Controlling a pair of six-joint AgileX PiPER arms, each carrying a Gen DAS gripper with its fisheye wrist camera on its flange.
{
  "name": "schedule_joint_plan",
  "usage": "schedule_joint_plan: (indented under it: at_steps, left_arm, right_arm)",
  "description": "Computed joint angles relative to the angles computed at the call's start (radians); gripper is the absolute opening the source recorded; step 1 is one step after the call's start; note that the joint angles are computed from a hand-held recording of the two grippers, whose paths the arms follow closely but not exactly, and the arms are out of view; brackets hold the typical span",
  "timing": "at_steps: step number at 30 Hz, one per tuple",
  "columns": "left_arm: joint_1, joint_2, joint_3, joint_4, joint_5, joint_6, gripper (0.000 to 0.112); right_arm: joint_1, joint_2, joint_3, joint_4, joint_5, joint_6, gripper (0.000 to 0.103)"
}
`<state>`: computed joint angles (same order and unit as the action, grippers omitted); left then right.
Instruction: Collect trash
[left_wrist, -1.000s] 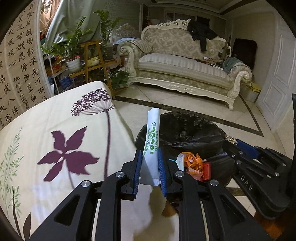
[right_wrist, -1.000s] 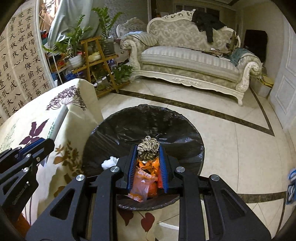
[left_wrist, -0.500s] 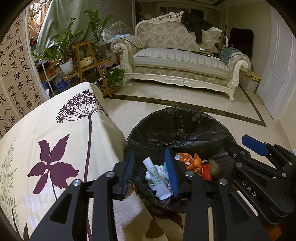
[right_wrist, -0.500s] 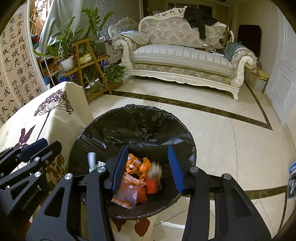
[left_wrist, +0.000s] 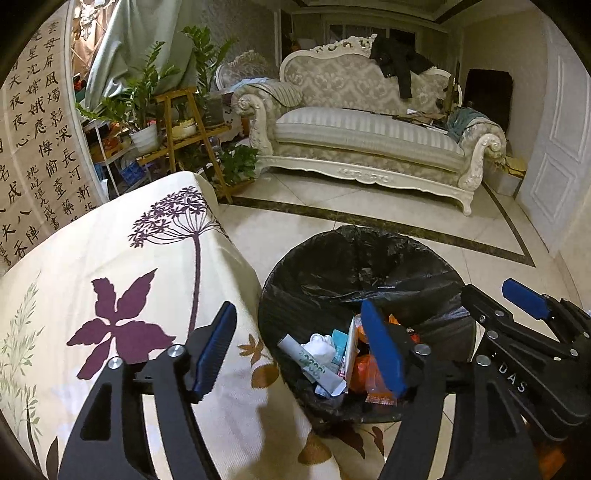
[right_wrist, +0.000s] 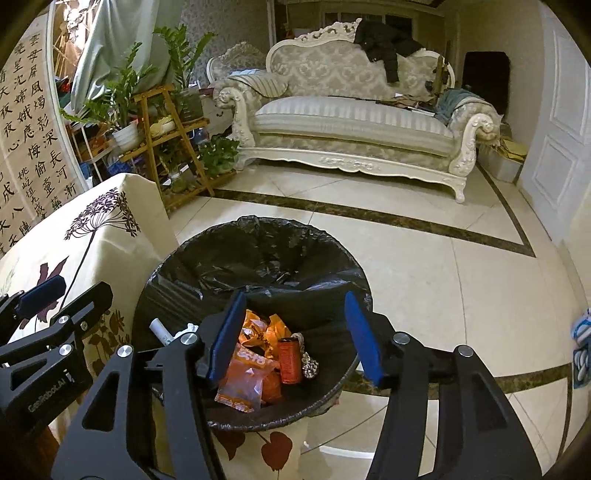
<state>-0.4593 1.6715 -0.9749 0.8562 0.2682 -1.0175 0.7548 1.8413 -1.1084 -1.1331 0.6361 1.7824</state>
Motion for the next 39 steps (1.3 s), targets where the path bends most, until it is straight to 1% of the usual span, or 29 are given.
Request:
schedule_joint_plan:
  at_steps: [1, 3, 5, 6, 10, 12, 15, 17, 25, 31, 39]
  left_arm:
    - [0.0, -0.009, 0.01, 0.019, 0.0, -0.02, 0.071]
    - [-0.003, -0.032, 0.031, 0.045, 0.003, -0.052, 0.072]
    - [-0.003, -0.058, 0.054, 0.079, 0.005, -0.093, 0.073]
    - [-0.006, -0.074, 0.068, 0.117, 0.01, -0.137, 0.074]
    - [-0.008, -0.129, 0.107, 0.165, 0.02, -0.187, 0.077]
    - [-0.012, -0.163, 0.135, 0.211, 0.03, -0.232, 0.078]
    - [-0.012, -0.22, 0.178, 0.238, 0.034, -0.258, 0.079]
    - [-0.017, -0.254, 0.202, 0.25, 0.046, -0.277, 0.081]
    - [-0.048, -0.381, 0.292, 0.293, 0.107, -0.329, 0.084]
    - [-0.026, -0.465, 0.343, 0.248, 0.112, -0.3, 0.084]
    - [-0.034, -0.515, 0.371, 0.245, 0.129, -0.307, 0.084]
  right_arm:
    - [0.008, -0.006, 0.004, -0.003, 0.008, 0.007, 0.061]
    - [0.028, -0.018, 0.011, -0.009, 0.027, 0.019, 0.063]
    - [0.046, -0.033, 0.019, -0.011, 0.044, 0.026, 0.063]
    - [0.054, -0.038, 0.021, -0.012, 0.051, 0.028, 0.064]
    - [0.089, -0.06, 0.031, -0.01, 0.086, 0.042, 0.064]
    - [0.113, -0.077, 0.037, -0.011, 0.111, 0.053, 0.064]
    - [0.152, -0.1, 0.043, -0.02, 0.159, 0.065, 0.072]
    - [0.184, -0.113, 0.045, -0.02, 0.193, 0.068, 0.072]
    - [0.285, -0.151, 0.049, -0.014, 0.274, 0.088, 0.072]
    - [0.348, -0.153, 0.025, -0.016, 0.34, 0.078, 0.073]
    - [0.389, -0.158, 0.021, -0.021, 0.376, 0.086, 0.074]
